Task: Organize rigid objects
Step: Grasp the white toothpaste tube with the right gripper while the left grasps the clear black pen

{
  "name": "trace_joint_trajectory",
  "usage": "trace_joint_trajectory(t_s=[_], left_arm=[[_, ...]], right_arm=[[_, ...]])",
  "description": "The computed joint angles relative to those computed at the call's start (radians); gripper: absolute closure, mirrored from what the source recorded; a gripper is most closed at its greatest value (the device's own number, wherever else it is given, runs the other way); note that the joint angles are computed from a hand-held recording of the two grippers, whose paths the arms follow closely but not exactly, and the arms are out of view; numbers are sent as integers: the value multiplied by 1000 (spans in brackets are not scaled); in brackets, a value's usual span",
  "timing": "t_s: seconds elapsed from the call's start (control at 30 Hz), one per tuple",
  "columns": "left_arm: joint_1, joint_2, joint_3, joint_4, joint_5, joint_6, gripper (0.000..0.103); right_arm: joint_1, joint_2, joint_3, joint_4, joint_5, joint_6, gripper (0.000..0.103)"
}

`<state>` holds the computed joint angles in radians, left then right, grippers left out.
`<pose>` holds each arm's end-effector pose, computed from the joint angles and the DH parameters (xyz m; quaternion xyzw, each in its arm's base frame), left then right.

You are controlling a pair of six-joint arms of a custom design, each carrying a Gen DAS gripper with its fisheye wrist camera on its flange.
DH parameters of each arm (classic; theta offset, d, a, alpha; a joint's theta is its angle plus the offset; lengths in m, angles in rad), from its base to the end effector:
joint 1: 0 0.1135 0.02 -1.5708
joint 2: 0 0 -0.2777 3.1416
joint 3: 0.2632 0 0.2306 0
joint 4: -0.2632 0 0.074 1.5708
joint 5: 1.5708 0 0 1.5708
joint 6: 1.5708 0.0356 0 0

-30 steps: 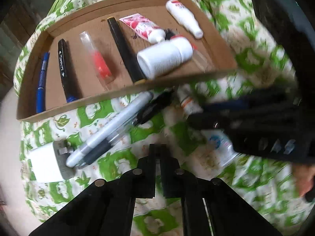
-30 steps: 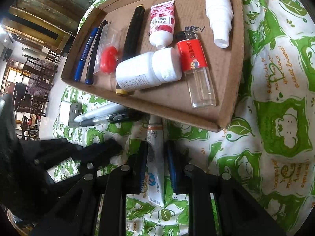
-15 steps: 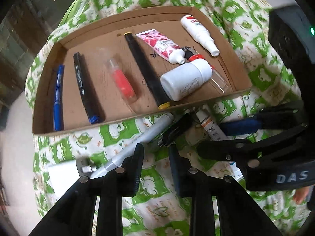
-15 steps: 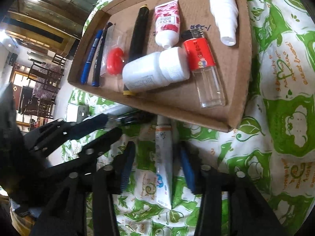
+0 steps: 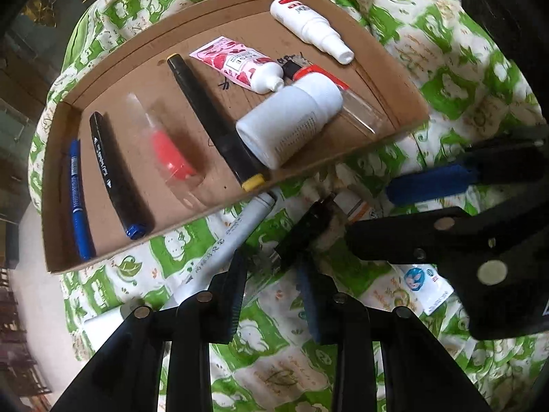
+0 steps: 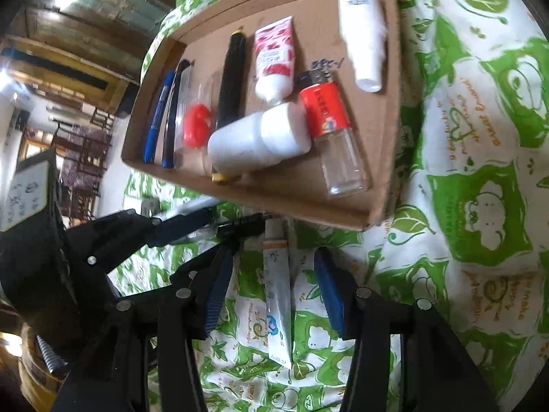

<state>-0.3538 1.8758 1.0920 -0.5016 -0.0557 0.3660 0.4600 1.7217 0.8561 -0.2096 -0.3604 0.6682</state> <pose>0.3143 -0.1140 0.1586 0.3448 0.9275 0.0284 0.1420 0.2657 0.1457 0.1630 0.0554 0.9532 0.2758 0.1110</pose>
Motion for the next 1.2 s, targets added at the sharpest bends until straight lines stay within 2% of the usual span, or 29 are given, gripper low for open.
trace_joint_trajectory(t_s=[0.1, 0.13, 0.17, 0.2, 0.27, 0.3, 0.37, 0.4, 0.5, 0.57, 0.6, 0.63, 0.7, 0.73, 0.77, 0.93, 1.0, 1.03, 1.07, 1.2], left_arm=[[-7, -55, -49, -11, 1, -40, 76], [2, -74, -66, -19, 12, -63, 82], [16, -104, -109, -4, 29, -81, 95], [39, -127, -125, -15, 55, -107, 100], [90, -148, -142, -55, 119, -151, 101], [108, -155, -170, -50, 120, -161, 101], [113, -183, -259, 22, 86, -160, 101], [119, -208, -294, 63, 100, -159, 101], [143, -278, -342, 105, 151, -171, 101], [134, -320, -346, 119, 137, -155, 101], [120, -320, -330, 120, 116, -139, 99], [105, -317, -313, 110, 102, -121, 94], [71, -275, -254, 85, 79, -93, 71], [56, -253, -241, 87, 63, -72, 52], [60, -223, -226, 99, 54, -37, 46], [-11, -107, -205, 133, -21, 49, 44], [-11, -100, -194, 124, -12, 35, 49], [-8, -100, -181, 105, -6, 13, 64], [2, -107, -170, 83, 7, -3, 72], [59, -111, -138, 38, 32, 7, 85]], right_arm=[[6, 5, 4, 1, -8, -10, 55], [4, 7, 2, 1, -12, -14, 54], [2, 9, 2, 1, -17, -17, 55], [2, 9, 3, 0, -23, -20, 55], [6, 7, 1, -1, -26, -27, 55], [10, 11, 9, -9, -22, -34, 55], [24, 9, 19, -28, -3, -44, 55], [31, 6, 21, -34, 1, -45, 55], [41, -6, 14, -44, 12, -33, 55], [43, -7, 14, -60, 21, -29, 55], [46, -4, 15, -73, 27, -26, 57], [50, 2, 20, -82, 31, -27, 58], [62, 18, 41, -108, 52, -43, 62], [73, 30, 55, -123, 67, -49, 66], [80, 37, 64, -131, 77, -53, 68], [67, 47, 54, -108, 57, -49, 71], [60, 52, 55, -104, 50, -50, 71], [58, 51, 54, -101, 48, -50, 71], [54, 51, 54, -101, 44, -52, 71], [14, 39, 40, -100, 17, -80, 71]])
